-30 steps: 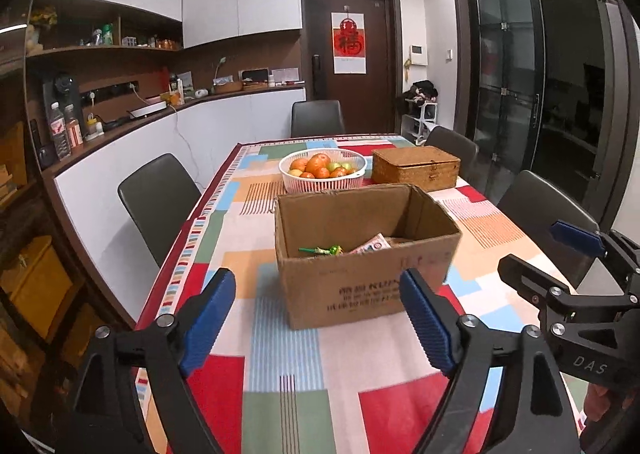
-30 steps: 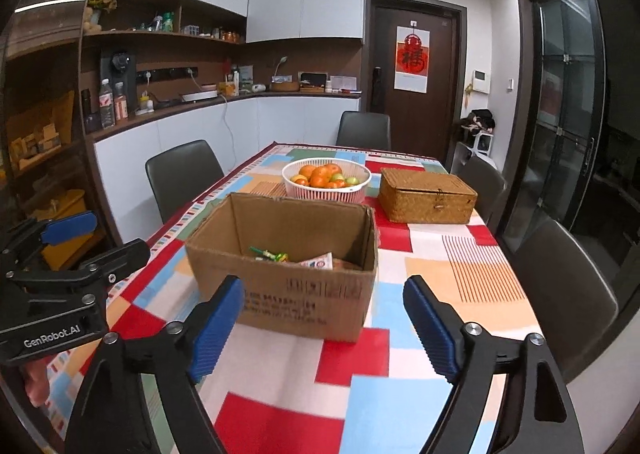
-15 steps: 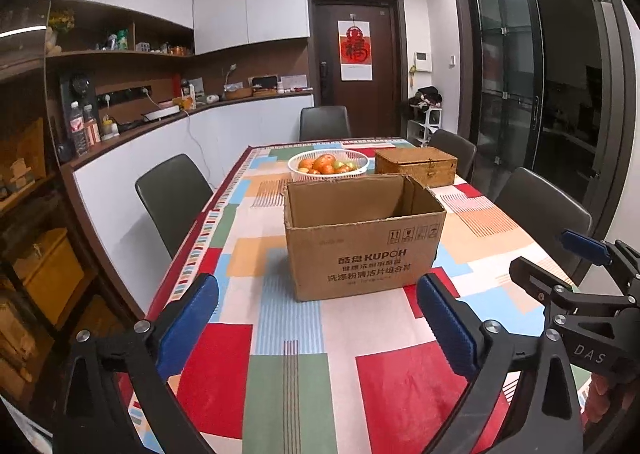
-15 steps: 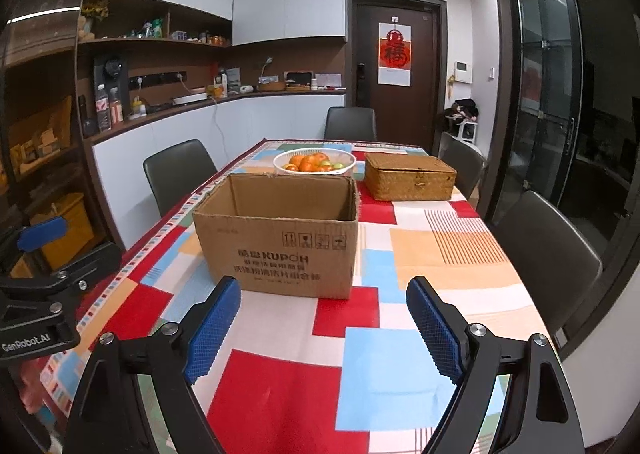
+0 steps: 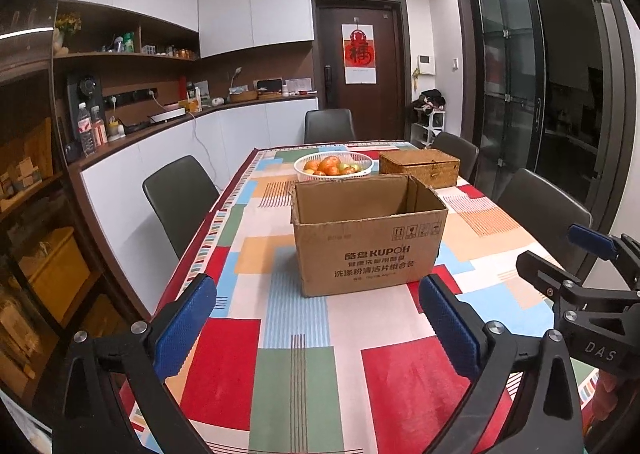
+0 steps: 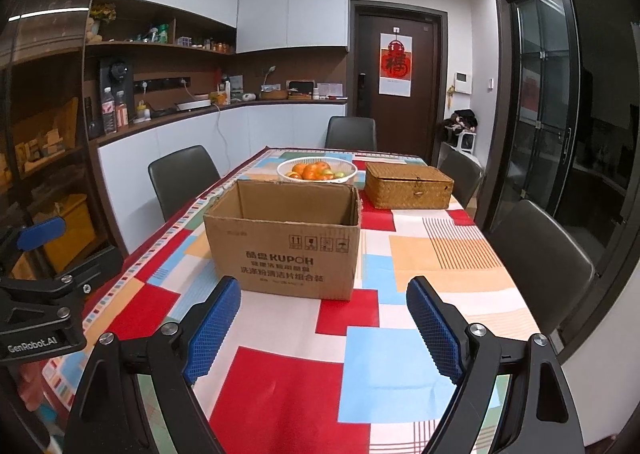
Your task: Organize snacks
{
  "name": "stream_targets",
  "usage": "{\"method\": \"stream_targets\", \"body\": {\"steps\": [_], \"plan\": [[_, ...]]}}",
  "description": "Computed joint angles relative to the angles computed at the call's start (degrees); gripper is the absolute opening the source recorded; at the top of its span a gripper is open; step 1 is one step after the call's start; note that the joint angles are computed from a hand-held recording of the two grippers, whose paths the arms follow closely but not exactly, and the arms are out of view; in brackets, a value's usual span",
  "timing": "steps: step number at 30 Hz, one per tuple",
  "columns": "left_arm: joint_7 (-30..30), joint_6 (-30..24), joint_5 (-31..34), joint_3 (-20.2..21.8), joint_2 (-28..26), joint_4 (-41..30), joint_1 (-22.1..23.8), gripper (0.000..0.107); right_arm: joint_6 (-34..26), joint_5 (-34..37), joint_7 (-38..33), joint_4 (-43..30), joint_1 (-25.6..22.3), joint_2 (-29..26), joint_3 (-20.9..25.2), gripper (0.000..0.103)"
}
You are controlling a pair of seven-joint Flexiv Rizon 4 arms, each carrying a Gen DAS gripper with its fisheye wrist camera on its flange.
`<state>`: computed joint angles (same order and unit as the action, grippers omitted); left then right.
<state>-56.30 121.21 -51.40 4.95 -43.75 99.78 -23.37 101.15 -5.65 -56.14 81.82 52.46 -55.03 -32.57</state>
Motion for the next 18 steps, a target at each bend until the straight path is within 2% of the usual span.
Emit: {"method": "stream_targets", "body": {"steps": [18], "plan": [[0.29, -0.57, -0.69, 0.20, -0.50, -0.39, -0.23, 0.103, -1.37, -1.92, 0.64, -1.25, -1.72, -0.27, 2.04, 0.086]]}}
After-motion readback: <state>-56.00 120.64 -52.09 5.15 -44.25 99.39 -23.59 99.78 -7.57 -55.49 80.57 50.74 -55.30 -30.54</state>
